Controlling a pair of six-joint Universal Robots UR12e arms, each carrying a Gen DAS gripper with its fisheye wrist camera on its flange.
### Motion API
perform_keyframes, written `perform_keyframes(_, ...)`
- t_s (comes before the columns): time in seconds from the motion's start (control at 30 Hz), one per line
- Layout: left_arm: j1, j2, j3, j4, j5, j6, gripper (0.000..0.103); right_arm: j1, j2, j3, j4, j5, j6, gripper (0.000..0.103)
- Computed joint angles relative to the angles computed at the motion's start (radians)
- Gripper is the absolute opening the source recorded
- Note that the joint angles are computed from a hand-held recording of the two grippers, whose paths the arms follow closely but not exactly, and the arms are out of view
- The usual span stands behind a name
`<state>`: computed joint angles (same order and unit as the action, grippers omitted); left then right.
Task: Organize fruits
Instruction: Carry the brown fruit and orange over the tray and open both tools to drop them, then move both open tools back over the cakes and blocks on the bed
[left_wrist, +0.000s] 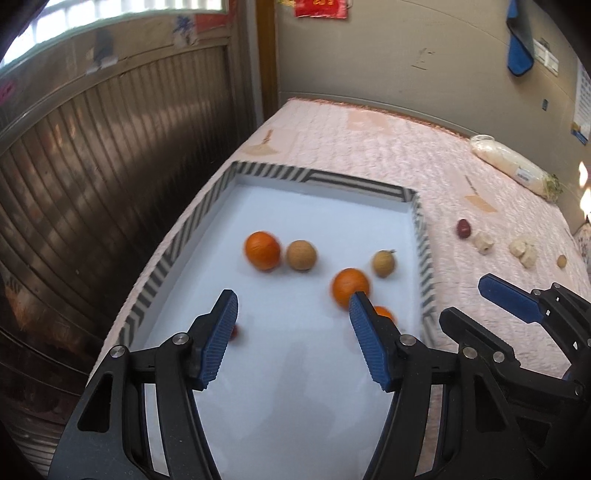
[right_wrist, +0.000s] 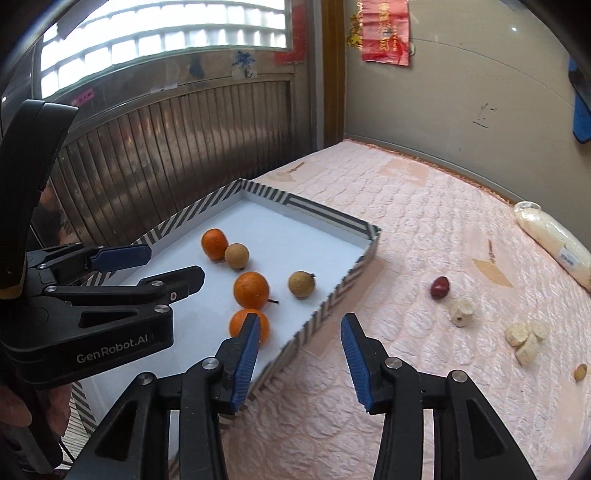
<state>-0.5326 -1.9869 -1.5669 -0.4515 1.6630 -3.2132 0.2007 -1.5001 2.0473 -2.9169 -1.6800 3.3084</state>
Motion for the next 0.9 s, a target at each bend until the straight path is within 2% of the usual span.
perform_keyframes(0.6,-0.070,-0.033,0.059,-0.003,-0.062,0.061,0.063,-0.078,-0.118,0.110,0.030,-0.083,0.085,0.045)
perform_keyframes(0.8,-0.088,-0.050,0.093,-0.055,-0.113,0.070,0.063,-0.120,-0.163,0.153,0.059,-0.106,0.116,0.046)
perform_keyframes(0.9,-0.099,-0.060,0.108,-0.071,-0.113,0.080,0.064,-0.145,-0.183,0.173,0.067,-0.104,0.137,0.046)
